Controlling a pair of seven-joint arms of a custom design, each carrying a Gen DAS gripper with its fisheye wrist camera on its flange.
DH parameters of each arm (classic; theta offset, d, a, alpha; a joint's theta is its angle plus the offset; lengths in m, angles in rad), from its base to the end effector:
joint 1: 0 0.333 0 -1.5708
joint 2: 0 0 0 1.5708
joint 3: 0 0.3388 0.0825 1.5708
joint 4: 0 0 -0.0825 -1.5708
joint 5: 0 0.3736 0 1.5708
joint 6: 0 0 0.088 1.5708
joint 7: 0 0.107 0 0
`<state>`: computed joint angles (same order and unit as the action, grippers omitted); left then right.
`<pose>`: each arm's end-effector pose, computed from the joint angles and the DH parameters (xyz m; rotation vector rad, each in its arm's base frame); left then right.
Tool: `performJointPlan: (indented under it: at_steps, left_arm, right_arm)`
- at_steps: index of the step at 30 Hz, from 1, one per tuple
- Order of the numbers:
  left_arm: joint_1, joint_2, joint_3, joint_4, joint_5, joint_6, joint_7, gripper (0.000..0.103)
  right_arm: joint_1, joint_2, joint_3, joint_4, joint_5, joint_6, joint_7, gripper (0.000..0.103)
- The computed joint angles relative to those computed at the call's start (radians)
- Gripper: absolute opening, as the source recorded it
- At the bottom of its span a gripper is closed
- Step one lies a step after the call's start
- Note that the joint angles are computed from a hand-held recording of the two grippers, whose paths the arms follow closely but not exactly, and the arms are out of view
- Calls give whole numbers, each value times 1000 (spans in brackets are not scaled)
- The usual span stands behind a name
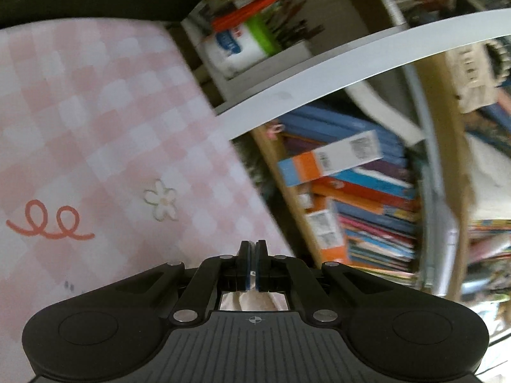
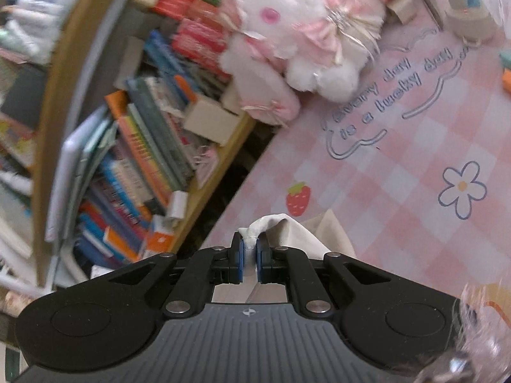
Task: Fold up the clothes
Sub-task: 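Lift the hem with both tools and carry it over toward the collar, then lower the hem onto the collar and open both tools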
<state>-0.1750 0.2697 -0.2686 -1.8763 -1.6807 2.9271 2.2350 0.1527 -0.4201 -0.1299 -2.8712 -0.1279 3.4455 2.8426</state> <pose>0.5981 -0.2003 0.4318 2.2028 -1.3014 1.4745 0.3755 0.0211 0.4548 -0.4770 2.0980 -0.1272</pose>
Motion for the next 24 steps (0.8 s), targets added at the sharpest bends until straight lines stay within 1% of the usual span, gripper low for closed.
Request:
performJointPlan:
  at_steps: [1,2,3,4,6,7,8,9,10,11,12,13,15,16,17,18,19,20,21,22,24]
  left_arm:
    - [-10,18,4,6,86,16,-73,1]
    - [-28,33,15,3,243,32,-201,1]
    - [-51,46,37,-2,405,38,-336,1]
    - [-70,54,56,-5,510,39,-416,2]
    - [-84,62,64,-5,604,56,-485,5]
    - [-71,60,52,-6,613,52,-485,6]
    - [-59,54,45,-11,635,35,-491,10]
    - [-49,47,41,-16,660,19,-499,12]
    - [-66,29,65,-38,745,17,-554,18]
    - [-85,12,90,-59,831,15,-608,24]
    - [-105,-6,103,-86,898,44,-640,25]
    - [-105,-25,89,-115,921,76,-627,25]
    - [-57,-52,-3,-146,866,103,-524,25]
    - [-21,-57,-63,-150,805,106,-450,25]
    - [-2,-57,-106,-146,752,95,-386,25]
    - [-4,-54,-119,-139,738,74,-361,25]
    - [-19,-48,-117,-131,755,47,-360,25]
    - [-34,-41,-115,-122,773,20,-359,25]
    - [-44,-35,-116,-117,782,4,-347,25]
    - [-55,-28,-117,-111,794,-12,-338,25]
    - [-83,-14,-102,-102,838,-28,-364,25]
  right_arm:
    - [-1,23,2,10,7,-4,6,7]
    - [-1,43,2,23,12,-29,12,7]
    - [2,60,0,38,17,-68,18,8]
    - [-5,77,11,53,24,-108,20,9]
    - [-32,104,46,84,39,-188,20,15]
    - [-42,108,59,91,44,-204,19,16]
    - [-36,110,56,90,48,-196,13,20]
    - [2,107,20,86,53,-184,-1,30]
    - [40,103,-17,82,55,-171,-15,41]
    - [79,94,-53,76,54,-160,-29,44]
    - [116,85,-88,71,51,-151,-43,44]
    - [154,77,-123,68,46,-150,-57,45]
    - [231,66,-193,62,44,-143,-80,46]
    - [274,64,-232,60,44,-137,-88,46]
    - [337,66,-292,61,43,-126,-93,46]
    - [398,72,-351,65,39,-116,-97,46]
    - [424,81,-375,74,34,-119,-101,46]
    - [444,91,-392,82,31,-122,-104,46]
    - [449,104,-392,93,31,-123,-109,47]
    - [449,115,-391,100,32,-116,-111,50]
    - [475,136,-416,114,33,-99,-95,55]
